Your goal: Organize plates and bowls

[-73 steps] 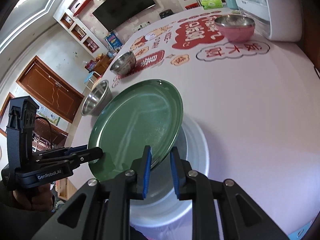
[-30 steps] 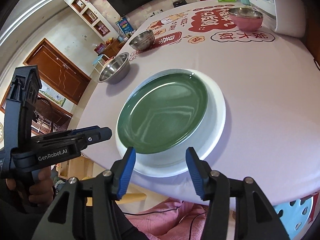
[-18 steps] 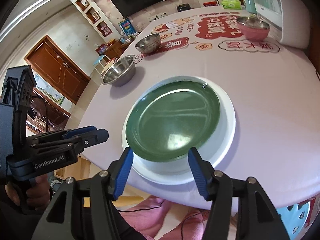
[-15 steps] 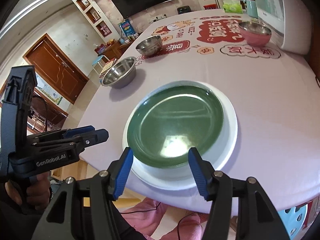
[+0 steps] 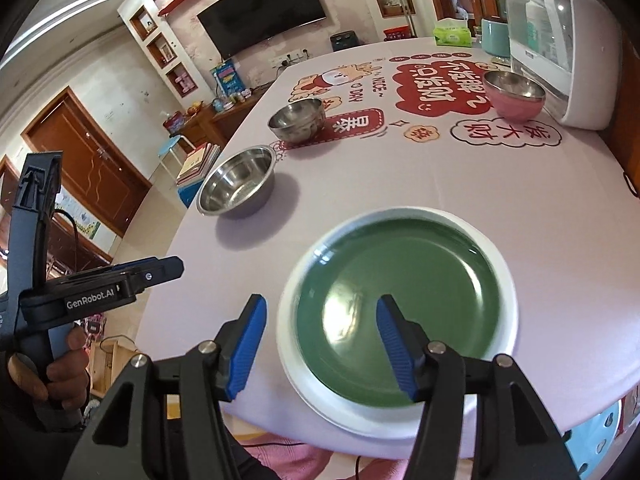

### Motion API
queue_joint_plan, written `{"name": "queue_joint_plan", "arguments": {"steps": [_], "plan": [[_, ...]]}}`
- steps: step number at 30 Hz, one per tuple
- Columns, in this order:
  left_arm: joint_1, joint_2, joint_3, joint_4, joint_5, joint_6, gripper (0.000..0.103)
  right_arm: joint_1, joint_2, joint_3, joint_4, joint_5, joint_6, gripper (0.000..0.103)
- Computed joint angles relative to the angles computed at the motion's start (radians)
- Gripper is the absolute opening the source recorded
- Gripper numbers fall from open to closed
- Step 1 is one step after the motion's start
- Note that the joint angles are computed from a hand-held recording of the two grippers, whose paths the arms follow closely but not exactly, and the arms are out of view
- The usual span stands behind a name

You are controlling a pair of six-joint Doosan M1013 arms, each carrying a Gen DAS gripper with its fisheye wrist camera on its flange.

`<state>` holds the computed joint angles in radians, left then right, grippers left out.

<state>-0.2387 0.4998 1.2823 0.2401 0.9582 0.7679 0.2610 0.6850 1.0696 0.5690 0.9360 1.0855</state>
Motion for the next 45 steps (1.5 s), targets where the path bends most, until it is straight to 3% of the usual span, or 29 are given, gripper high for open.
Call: {"name": "queue_joint_plan", "arguments": {"steps": [16,23,30,35,45], "plan": [[0.13,-0.037,0.059,-0.069,-0.092,0.163,0.059,0.099,0.078,-0.113,-0.036,-0.038,0.171,0.057],[0.184,-0.039,0.064,-0.116,-0.129,0.242,0.073,0.125,0.112,-0.161,-0.054,-0.044,0.296,0.057],[0.23,-0.001,0.016,-0.201,-0.131,0.317,0.074,0.138,0.165,-0.252,-0.123,-0.008,0.457,0.057],[0.249,0.035,-0.02,-0.249,-0.13,0.34,0.078,0.145,0.22,-0.348,-0.163,0.064,0.547,0.057],[0.274,0.114,-0.088,-0.333,-0.098,0.372,0.078,0.158,0.334,-0.548,-0.239,0.196,0.601,0.057]]}}
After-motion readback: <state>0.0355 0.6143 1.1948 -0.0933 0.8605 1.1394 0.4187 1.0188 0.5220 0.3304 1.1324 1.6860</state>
